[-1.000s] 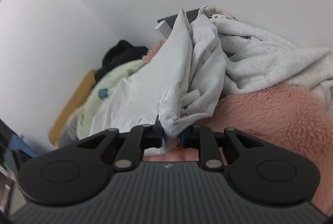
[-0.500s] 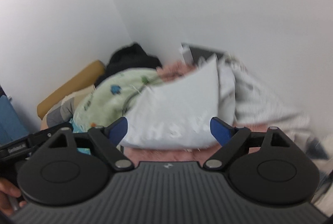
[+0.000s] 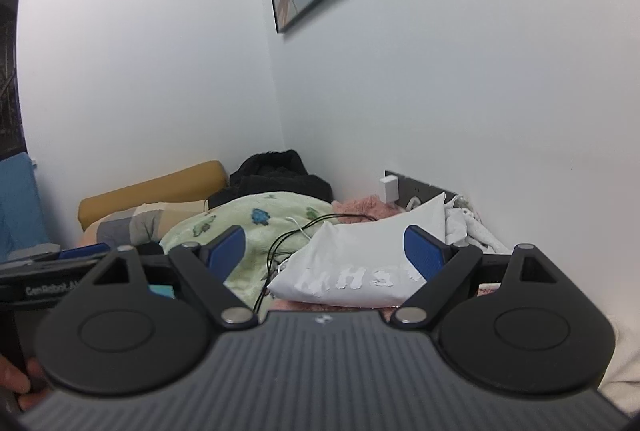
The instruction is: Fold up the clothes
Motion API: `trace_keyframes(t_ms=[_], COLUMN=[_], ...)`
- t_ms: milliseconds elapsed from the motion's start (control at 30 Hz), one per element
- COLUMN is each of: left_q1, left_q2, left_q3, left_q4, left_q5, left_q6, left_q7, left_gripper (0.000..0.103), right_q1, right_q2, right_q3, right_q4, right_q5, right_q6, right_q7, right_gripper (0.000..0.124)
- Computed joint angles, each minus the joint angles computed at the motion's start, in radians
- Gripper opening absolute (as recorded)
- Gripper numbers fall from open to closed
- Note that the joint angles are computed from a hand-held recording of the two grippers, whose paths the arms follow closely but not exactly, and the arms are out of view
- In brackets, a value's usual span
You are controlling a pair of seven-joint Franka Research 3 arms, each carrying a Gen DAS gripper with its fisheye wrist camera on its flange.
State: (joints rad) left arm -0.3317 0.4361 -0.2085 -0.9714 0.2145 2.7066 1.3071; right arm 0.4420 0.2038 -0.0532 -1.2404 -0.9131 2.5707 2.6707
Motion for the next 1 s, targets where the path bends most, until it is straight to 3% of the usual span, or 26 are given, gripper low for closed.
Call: trace_keyframes(t_ms=[133, 333, 667, 1000], left_q1=[0.003, 0.049, 0.088, 0.083], left_q2=[-0.086, -0.141, -0.116, -0.118], left_q3=[0.037, 0.024, -0.025, -0.012], left_q4=[-0.171, -0.303, -0.323, -0.329], left_q5=[0.067, 0.077, 0.019, 0.014], left_q6=[0.108, 0.216, 0.236, 0.229], left_q7=[-0.055, -0.089, -0.048, -0.054], left_gripper=[0.103, 0.103, 0.103, 0.103], right_q1=[0.030, 0.038, 0.049, 0.059], right_q2=[-0.012, -0.006, 0.045, 0.050], right_q3=[-0.007, 0.011, 0.009, -0.008], right_q4=[-0.054, -0.091, -0.046, -0.047], right_q5=[-0.151, -0.240, -0.207, -0.157], right_q6=[-0.003, -0.034, -0.089, -0.105], right_q7=[0.116, 0.181, 0.136, 0.112], right_gripper=[0.088, 0.088, 0.088, 0.088])
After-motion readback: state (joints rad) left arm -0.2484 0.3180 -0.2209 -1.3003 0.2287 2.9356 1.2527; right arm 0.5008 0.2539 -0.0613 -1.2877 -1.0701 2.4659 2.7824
